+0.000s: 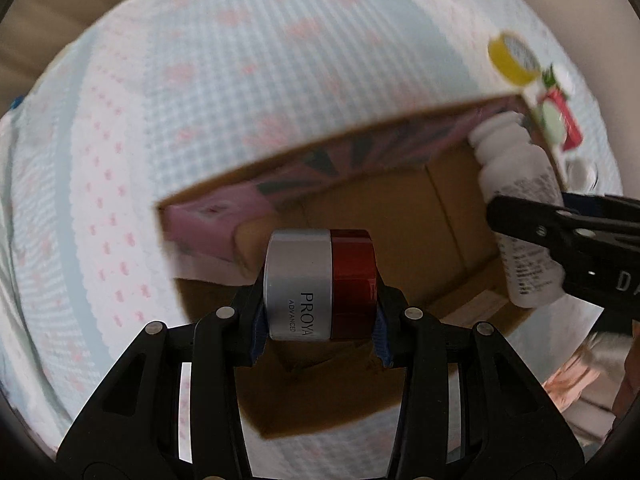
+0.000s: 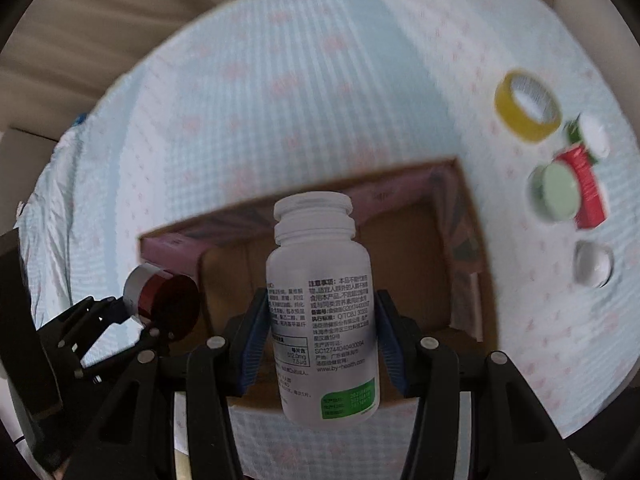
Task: Organize rigid objects
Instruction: 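Carry both items into the cardboard box and open both tools, then lift both tools out of the box back toward the remaining items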
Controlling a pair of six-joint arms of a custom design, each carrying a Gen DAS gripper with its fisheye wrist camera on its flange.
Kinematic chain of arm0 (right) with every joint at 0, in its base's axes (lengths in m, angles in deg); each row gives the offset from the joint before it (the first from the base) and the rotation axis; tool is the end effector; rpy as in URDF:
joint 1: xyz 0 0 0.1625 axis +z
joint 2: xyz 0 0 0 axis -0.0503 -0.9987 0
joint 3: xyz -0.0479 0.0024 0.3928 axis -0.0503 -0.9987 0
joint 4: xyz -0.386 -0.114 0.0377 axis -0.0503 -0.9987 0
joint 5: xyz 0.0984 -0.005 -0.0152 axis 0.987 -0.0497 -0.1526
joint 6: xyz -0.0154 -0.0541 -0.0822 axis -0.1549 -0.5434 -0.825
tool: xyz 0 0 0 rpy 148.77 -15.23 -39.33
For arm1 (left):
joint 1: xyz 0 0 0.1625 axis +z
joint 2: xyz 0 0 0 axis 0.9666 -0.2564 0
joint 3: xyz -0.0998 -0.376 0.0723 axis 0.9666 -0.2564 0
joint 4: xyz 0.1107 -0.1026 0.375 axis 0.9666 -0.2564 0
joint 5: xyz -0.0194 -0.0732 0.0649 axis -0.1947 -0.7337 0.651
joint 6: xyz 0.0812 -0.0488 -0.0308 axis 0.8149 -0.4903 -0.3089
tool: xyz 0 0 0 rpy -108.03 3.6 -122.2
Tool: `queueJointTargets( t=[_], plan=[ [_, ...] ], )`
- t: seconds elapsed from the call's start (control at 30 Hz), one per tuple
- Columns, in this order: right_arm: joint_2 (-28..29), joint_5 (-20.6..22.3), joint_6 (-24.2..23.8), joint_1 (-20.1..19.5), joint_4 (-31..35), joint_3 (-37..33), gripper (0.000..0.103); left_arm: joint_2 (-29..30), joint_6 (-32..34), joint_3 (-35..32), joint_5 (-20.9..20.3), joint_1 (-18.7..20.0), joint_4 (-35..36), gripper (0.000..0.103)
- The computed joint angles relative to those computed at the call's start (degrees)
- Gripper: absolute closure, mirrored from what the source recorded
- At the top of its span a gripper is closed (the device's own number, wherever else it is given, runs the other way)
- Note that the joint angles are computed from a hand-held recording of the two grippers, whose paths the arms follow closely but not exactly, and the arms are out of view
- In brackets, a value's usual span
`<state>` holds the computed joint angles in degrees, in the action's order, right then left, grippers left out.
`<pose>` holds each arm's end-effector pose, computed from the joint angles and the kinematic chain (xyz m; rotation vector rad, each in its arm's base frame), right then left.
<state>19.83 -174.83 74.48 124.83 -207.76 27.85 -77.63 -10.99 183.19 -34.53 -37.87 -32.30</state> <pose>0.3604 -0.4150 0.1549 0.1578 -2.6140 0.1069 -0.2006 -0.3855 0.2638 0.1687 2.3695 -0.1213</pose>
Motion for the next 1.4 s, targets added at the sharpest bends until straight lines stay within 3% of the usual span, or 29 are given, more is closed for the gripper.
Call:
queueJointTargets(
  t=[0.2,0.47,0.5,0.53,0.57,0.6,0.67,0.7,0.83,1.0,1.13,1.27,1.4],
  plan=[
    [2.1,0.6,-0.9,-4.0,-2.8,3.2,0.056,3.7,4.1,3.1,-1.5,3.2,-4.1,0.065],
    [3.0,2.1,-1.3,-6.7,-3.2,3.8,0.056,6.1,7.9,2.4,-1.9,3.6,-4.6,0.064],
    [3.4,2.4,-1.4,-6.9,-2.6,3.2,0.055,6.2,8.4,2.2,-1.5,3.4,-4.5,0.058],
    [3.6,2.2,-1.7,-6.9,-2.0,2.8,0.055,6.0,9.1,2.2,-1.0,3.0,-4.8,0.045],
    [4.0,1.6,-1.8,-6.8,-1.2,2.3,0.055,5.6,9.8,2.3,-0.9,2.6,-5.6,0.000],
    [4.2,1.1,-1.6,-6.8,-0.6,2.0,0.049,4.7,10.5,2.6,-0.8,2.2,-6.8,0.000],
    [4.9,2.2,-0.4,-7.4,2.0,0.6,0.003,4.2,10.1,2.6,-0.3,1.6,-6.7,0.000],
    [5.2,3.1,-0.1,-7.8,4.2,-0.3,0.000,4.3,9.8,2.2,0.0,1.5,-5.9,0.000],
    [5.7,2.9,-3.2,-7.1,5.1,-0.8,0.000,4.7,8.5,1.3,-0.2,1.7,-4.2,0.000],
    [4.0,3.7,-2.5,-6.6,3.1,0.6,0.000,3.1,6.2,1.0,-0.3,-0.1,-1.9,0.000],
    [3.1,1.9,-2.2,-5.0,3.9,0.5,0.000,1.5,3.3,0.3,-0.2,-2.1,0.4,0.000],
    [2.6,0.9,-0.1,-2.7,6.0,-1.4,0.000,-0.4,0.0,-1.8,0.2,-4.3,4.1,0.000],
    [1.3,1.5,0.9,-0.9,11.4,-4.4,0.000,-4.4,-5.2,-2.6,-0.3,-9.1,10.5,0.000]
  ],
)
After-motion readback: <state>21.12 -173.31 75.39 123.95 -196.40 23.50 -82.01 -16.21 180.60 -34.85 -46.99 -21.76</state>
